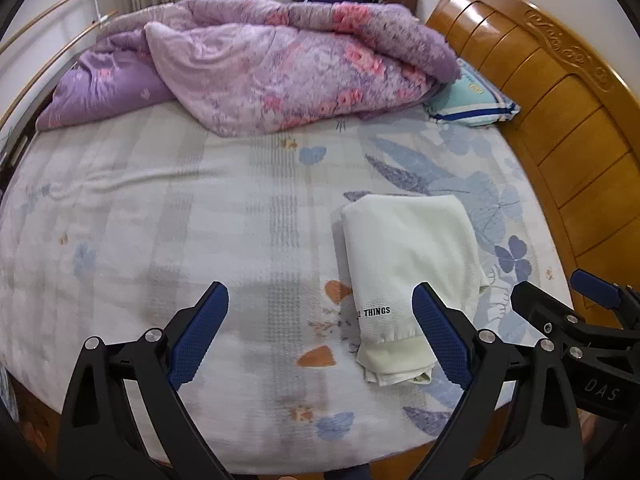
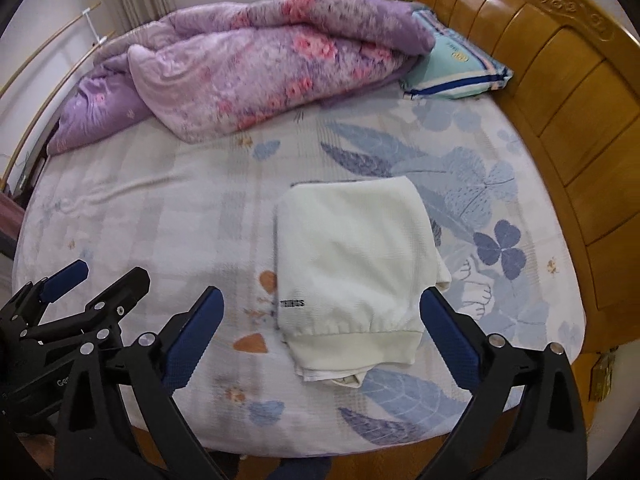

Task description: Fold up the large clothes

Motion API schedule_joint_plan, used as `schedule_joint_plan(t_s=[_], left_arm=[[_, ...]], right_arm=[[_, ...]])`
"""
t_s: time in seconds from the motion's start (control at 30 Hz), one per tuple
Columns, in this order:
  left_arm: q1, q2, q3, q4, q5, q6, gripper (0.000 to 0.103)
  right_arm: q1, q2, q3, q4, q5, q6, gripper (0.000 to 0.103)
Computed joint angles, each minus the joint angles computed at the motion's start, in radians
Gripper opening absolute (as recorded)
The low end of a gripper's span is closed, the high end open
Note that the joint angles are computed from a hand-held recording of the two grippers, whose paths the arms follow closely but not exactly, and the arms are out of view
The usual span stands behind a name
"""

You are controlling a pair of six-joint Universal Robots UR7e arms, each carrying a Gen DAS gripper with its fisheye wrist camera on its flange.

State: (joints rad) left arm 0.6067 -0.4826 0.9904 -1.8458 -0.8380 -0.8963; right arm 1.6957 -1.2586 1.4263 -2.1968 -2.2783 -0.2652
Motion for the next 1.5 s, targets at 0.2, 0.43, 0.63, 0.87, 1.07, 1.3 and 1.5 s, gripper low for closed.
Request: schedule_joint_plan(t_s=[0.2, 0.43, 0.63, 0.87, 1.07, 1.3, 1.5], left_arm=[[-0.037, -0.130, 0.127, -0.025, 0.047, 0.066, 0.093], [-0.091, -0.293, 0.268, -0.036, 0.111, 0.109, 0.093], [-0.130, -0.408, 0.341, 0.022, 0.124, 0.044, 0.097], [-0.174, -0.470, 0.343, 0.177, 0.133, -0.072, 0.098], [-0.207, -0.488, 0.336, 0.274, 0.149, -0.162, 0.098], [-0.239, -0.492, 0.312, 0.387, 0.156, -0.277, 0.098], [-0.256, -0.503, 0.314, 0.440, 0.158, -0.336, 0.098]], right_arm=[[0.090, -0.045, 0.074, -0.027, -0.043, 0.086, 0.095], [0.215, -0.080, 0.140, -0.045, -0.091, 0.199, 0.095], [0.312, -0.097, 0.165, -0.004, -0.120, 0.292, 0.095], [0.381, -0.114, 0.181, 0.052, -0.146, 0.340, 0.095], [0.404, -0.133, 0.187, 0.085, -0.125, 0.338, 0.095], [0.421, -0.153, 0.193, 0.100, -0.109, 0.321, 0.095], [0.434, -0.163, 0.198, 0.119, -0.101, 0.322, 0.095]])
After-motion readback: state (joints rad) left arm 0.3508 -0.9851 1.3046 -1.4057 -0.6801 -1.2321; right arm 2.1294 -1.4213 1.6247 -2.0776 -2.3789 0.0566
